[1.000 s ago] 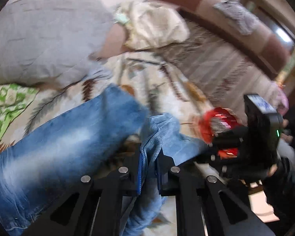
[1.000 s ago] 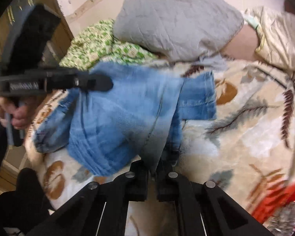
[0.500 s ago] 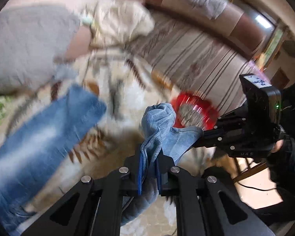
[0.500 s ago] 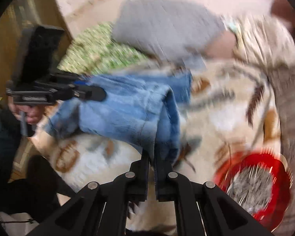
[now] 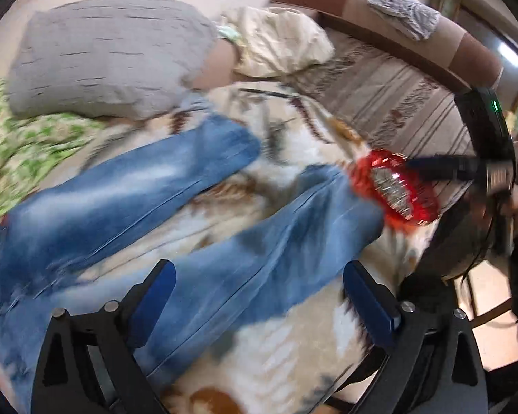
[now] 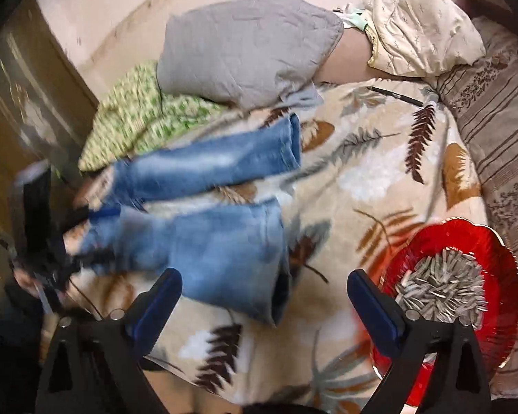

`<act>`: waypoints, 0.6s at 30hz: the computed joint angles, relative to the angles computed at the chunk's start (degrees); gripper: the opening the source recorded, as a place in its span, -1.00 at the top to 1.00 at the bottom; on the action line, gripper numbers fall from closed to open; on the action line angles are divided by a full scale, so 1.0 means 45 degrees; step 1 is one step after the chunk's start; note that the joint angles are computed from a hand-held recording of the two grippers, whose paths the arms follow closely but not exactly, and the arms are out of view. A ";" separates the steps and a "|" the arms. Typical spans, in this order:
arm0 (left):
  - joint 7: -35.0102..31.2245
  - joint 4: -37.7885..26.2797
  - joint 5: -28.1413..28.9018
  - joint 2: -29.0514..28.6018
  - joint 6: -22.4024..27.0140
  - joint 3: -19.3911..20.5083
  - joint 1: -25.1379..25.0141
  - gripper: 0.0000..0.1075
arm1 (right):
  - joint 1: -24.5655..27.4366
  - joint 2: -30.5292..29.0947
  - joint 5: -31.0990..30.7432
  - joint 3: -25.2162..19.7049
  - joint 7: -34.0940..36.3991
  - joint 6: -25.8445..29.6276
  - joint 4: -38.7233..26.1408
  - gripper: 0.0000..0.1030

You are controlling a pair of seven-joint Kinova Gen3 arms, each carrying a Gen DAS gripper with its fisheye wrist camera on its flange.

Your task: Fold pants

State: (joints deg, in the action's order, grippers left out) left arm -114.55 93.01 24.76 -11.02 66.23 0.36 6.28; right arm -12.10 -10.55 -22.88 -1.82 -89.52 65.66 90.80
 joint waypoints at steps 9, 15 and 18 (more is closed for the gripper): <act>0.0417 0.3050 -0.3403 -0.2641 -0.1337 -0.0166 -0.0771 -0.81 | -0.0043 0.1942 -0.0503 -0.0400 -0.0886 0.0136 -0.1053 -0.90; 0.0030 0.3661 -0.4521 -0.3239 -0.1344 -0.0915 -0.1310 -0.81 | -0.0281 0.2421 -0.0136 -0.0780 -0.1365 0.0020 -0.1372 -0.90; -0.0326 0.3628 -0.3971 -0.3166 -0.1216 -0.1974 -0.1343 -0.81 | -0.0400 0.2544 0.0173 -0.0863 -0.1664 0.0100 -0.1507 -0.90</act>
State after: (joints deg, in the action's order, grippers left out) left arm -116.02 109.33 6.89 -25.27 60.76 -8.52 0.24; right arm -13.90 0.90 -22.10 -5.70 -97.01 66.12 84.02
